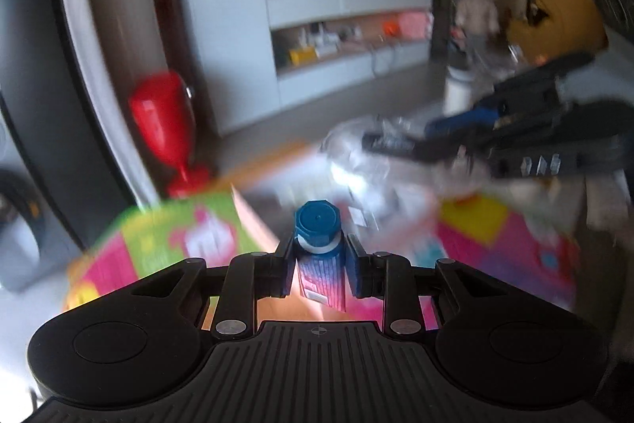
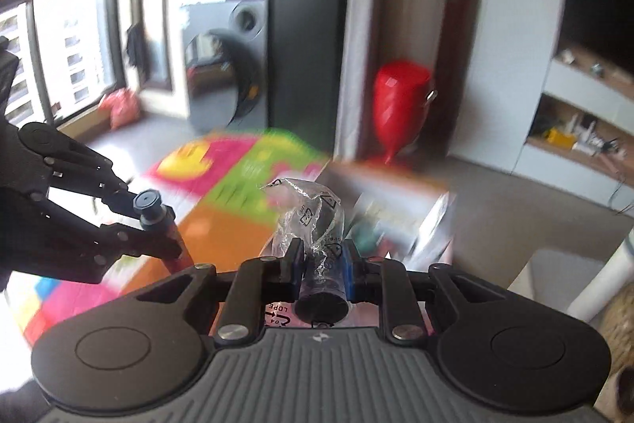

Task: Organize rigid objects
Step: 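Carry the tube and clear bag into the pink box and release both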

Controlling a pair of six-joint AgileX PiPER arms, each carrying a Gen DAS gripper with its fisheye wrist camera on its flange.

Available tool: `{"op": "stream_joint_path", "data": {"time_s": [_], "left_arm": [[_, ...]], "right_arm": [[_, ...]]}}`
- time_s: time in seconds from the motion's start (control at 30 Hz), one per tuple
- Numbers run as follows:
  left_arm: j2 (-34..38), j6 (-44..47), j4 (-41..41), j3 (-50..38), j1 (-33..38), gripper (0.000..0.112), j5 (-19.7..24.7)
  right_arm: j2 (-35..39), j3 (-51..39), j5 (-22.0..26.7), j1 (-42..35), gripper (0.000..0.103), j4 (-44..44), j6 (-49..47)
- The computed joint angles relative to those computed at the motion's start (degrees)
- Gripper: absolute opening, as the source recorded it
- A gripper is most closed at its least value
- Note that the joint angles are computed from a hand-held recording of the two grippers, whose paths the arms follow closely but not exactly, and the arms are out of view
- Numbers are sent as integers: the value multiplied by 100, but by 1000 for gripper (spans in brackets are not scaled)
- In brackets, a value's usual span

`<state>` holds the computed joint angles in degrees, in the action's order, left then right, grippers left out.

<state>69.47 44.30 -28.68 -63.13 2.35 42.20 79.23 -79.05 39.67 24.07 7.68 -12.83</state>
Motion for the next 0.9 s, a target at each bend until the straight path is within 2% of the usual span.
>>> {"op": "stream_joint_path", "data": {"time_s": [0.1, 0.23, 0.33, 0.43, 0.53, 0.63, 0.7, 0.8, 0.9], "left_arm": [[1072, -621, 187, -981, -389, 30, -372], [2860, -1313, 71, -2465, -367, 30, 94], [3448, -1519, 211, -2790, -359, 30, 197], [3271, -1524, 644, -2257, -402, 30, -361], [3139, -1879, 999, -1935, -350, 30, -514], [3099, -1501, 563, -1675, -195, 30, -324], [3108, -1162, 233, -1521, -69, 31, -226], [3080, -770, -61, -1239, 98, 32, -426], [2974, -292, -484, -928, 461, 32, -631]], "right_arm": [[830, -969, 18, -117, 19, -227, 119], [2066, -2170, 472, -500, 21, -27, -261], [2334, -2093, 232, -764, 22, -166, -318], [2452, -1793, 110, -1064, 26, 66, -600], [2760, -1770, 206, -1167, 26, 64, -578], [3102, -1904, 425, -1091, 26, -150, -149], [3177, -1872, 372, -1019, 36, -190, 35], [3260, -1919, 281, -688, 37, -870, 564], [3536, -2326, 419, -469, 37, -1039, 840]]}}
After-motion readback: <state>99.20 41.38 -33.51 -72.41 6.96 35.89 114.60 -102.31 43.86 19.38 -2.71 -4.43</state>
